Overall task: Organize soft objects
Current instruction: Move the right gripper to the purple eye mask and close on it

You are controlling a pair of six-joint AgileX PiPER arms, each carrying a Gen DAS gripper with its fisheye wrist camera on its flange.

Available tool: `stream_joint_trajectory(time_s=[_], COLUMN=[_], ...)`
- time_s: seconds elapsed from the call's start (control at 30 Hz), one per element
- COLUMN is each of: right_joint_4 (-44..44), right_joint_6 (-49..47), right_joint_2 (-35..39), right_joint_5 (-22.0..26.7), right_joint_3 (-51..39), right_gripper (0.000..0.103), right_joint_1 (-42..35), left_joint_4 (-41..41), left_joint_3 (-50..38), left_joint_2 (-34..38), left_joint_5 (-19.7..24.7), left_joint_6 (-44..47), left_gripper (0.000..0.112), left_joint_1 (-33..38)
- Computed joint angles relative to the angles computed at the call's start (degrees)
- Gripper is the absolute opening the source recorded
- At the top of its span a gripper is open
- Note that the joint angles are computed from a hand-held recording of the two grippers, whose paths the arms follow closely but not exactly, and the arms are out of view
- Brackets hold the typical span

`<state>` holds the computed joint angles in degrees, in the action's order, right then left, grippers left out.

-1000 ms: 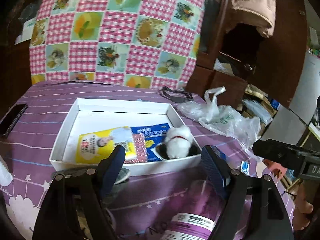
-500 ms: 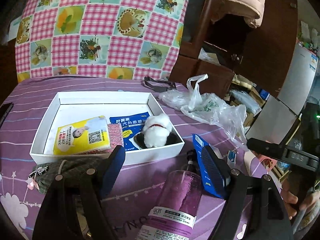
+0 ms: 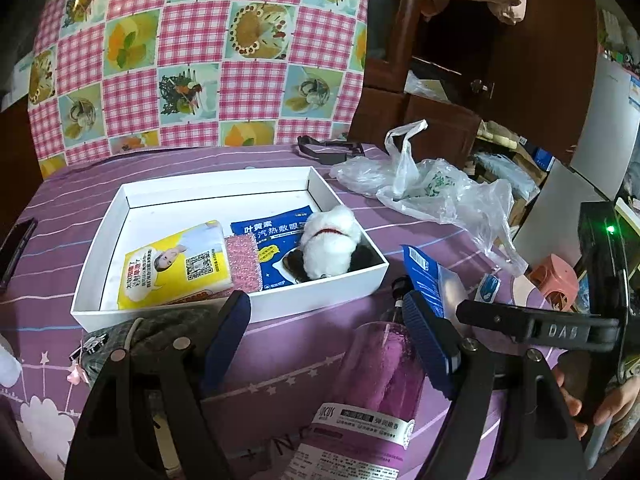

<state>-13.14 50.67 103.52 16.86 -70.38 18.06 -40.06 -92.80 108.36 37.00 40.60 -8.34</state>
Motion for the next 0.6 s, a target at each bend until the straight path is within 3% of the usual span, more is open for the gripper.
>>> stream_joint_trajectory(time_s=[0.07, 0.33, 0.6], right_joint_4=[-5.6, -6.0, -14.4], right_joint_6=[4.6, 3.1, 6.4], right_joint_2=[0.9, 1.9, 4.5], right_joint_5=[1.7, 2.0, 8.3], right_joint_3=[-1.1, -2.3, -6.6], right_gripper=[0.088, 0.096, 0.099], right_joint_1=[1.4, 2.3, 5.8], left_joint_4=[0.4, 0.5, -2.1], left_joint_3=[-0.1, -1.8, -2.7], left_joint_2=[0.0, 1.3, 2.0], left_joint_5=[-0.1, 1.3, 3.4], left_joint_6=[-0.3, -2.4, -0.9], left_gripper=[0.079, 0.079, 0.079], left_joint_1=[0.0, 1.4, 2.7])
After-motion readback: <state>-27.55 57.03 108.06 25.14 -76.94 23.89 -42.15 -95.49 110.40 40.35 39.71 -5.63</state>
